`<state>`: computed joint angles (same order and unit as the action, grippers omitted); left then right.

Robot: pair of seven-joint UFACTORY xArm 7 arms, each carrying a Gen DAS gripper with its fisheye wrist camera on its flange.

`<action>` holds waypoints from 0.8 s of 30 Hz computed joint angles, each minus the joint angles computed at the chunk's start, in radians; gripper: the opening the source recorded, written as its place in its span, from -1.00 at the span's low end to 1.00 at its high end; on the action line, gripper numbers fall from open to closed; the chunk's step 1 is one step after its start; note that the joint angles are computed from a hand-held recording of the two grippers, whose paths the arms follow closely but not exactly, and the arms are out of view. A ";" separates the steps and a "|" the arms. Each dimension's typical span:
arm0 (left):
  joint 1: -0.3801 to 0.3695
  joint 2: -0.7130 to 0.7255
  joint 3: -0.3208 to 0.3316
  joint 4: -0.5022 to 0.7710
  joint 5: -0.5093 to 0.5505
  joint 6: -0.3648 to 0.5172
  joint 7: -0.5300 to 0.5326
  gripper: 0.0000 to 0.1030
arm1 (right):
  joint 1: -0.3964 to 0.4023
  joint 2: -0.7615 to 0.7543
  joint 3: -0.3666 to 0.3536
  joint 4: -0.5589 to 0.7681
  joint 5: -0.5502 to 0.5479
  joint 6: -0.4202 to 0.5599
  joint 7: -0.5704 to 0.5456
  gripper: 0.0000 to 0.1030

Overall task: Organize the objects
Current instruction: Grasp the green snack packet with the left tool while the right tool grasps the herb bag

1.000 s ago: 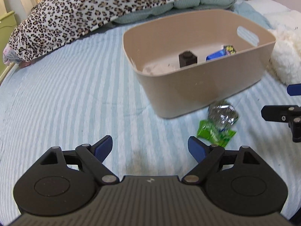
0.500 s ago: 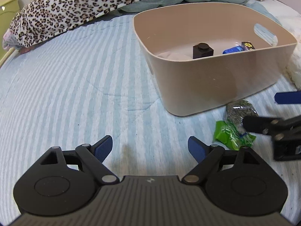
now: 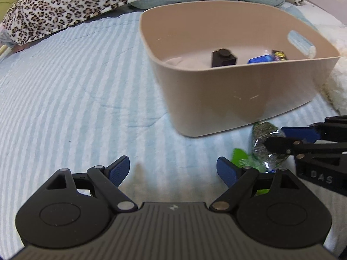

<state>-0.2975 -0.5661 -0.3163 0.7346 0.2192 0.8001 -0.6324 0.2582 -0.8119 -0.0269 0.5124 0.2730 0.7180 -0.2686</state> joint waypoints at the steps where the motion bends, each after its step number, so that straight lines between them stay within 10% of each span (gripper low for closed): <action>1: -0.004 0.005 -0.002 0.006 -0.003 -0.003 0.000 0.70 | -0.005 -0.006 0.001 -0.001 -0.008 0.005 -0.002 -0.59; 24: -0.063 0.103 -0.027 0.086 0.012 -0.018 -0.031 0.70 | -0.112 -0.106 -0.024 -0.029 -0.096 0.095 -0.013 -0.59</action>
<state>-0.3609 -0.4629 -0.3431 0.8209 0.2308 0.7826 -0.6630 0.1464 -0.9178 -0.0506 0.4832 0.1774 0.8130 -0.2817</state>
